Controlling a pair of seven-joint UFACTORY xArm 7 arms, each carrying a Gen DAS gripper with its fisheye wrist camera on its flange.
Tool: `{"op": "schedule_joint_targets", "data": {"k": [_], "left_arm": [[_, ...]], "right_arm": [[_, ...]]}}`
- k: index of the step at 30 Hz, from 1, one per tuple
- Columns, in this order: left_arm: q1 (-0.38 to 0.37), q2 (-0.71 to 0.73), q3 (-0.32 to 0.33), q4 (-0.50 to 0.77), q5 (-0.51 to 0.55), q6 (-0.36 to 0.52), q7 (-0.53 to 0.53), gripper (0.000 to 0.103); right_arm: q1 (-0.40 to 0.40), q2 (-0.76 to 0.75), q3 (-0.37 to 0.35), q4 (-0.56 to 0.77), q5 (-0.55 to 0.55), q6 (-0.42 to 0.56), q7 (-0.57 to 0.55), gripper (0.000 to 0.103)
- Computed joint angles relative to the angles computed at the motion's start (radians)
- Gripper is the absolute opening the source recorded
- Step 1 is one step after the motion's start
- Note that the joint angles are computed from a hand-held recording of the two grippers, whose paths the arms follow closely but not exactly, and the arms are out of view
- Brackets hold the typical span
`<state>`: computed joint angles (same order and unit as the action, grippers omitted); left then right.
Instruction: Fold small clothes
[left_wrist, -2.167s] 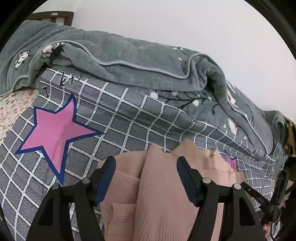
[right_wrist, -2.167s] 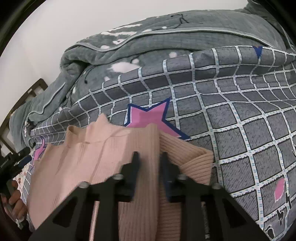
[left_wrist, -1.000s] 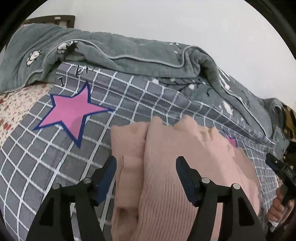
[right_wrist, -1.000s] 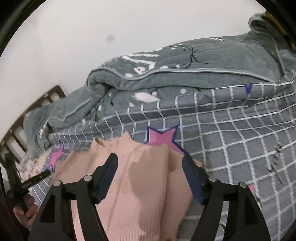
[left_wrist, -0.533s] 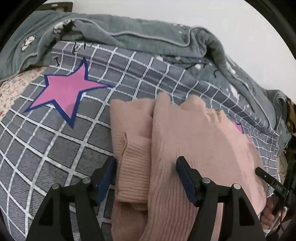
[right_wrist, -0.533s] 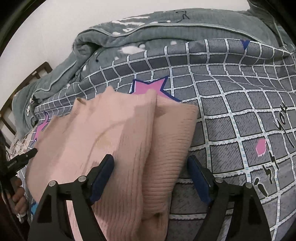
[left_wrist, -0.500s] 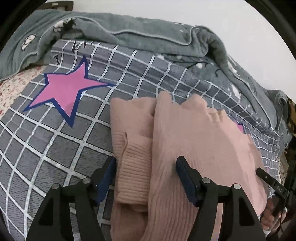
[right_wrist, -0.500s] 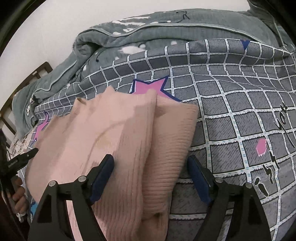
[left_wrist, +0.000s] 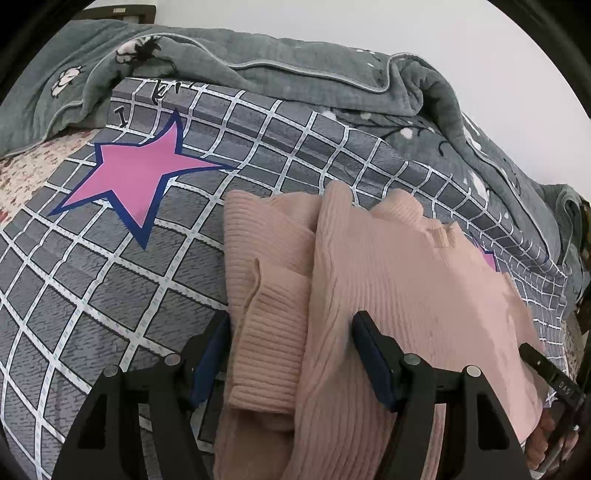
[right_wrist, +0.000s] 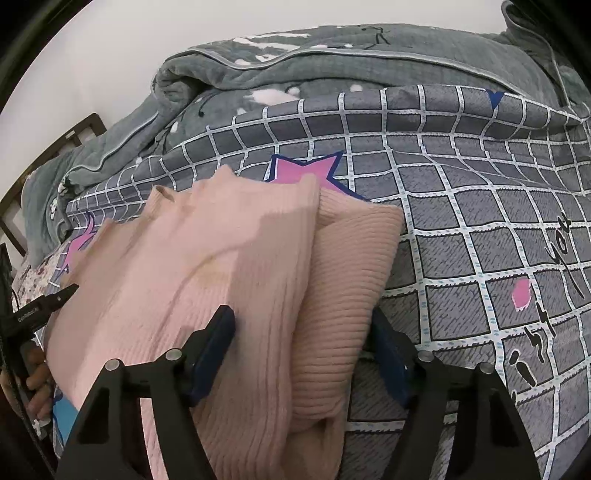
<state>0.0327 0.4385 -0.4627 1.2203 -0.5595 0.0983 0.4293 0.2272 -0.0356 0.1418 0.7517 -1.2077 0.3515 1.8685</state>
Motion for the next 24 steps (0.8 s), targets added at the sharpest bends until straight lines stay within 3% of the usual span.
{"op": "schedule_joint_targets", "data": {"k": [8,15,24], "left_arm": [[0.036,0.009,-0.042,-0.004,-0.008,-0.02,0.023,0.066],[0.038,0.011,-0.052,-0.021,0.024,-0.058,0.018,0.068],[0.08,0.022,-0.094,-0.023,0.061,-0.063,0.0,0.069]], "right_arm": [[0.001,-0.002,0.001,0.0,-0.017,0.0,0.016,0.068],[0.039,0.009,0.023,0.032,0.046,0.137,-0.05,0.067],[0.045,0.007,0.016,0.029,0.053,0.133,-0.057,0.067]]}}
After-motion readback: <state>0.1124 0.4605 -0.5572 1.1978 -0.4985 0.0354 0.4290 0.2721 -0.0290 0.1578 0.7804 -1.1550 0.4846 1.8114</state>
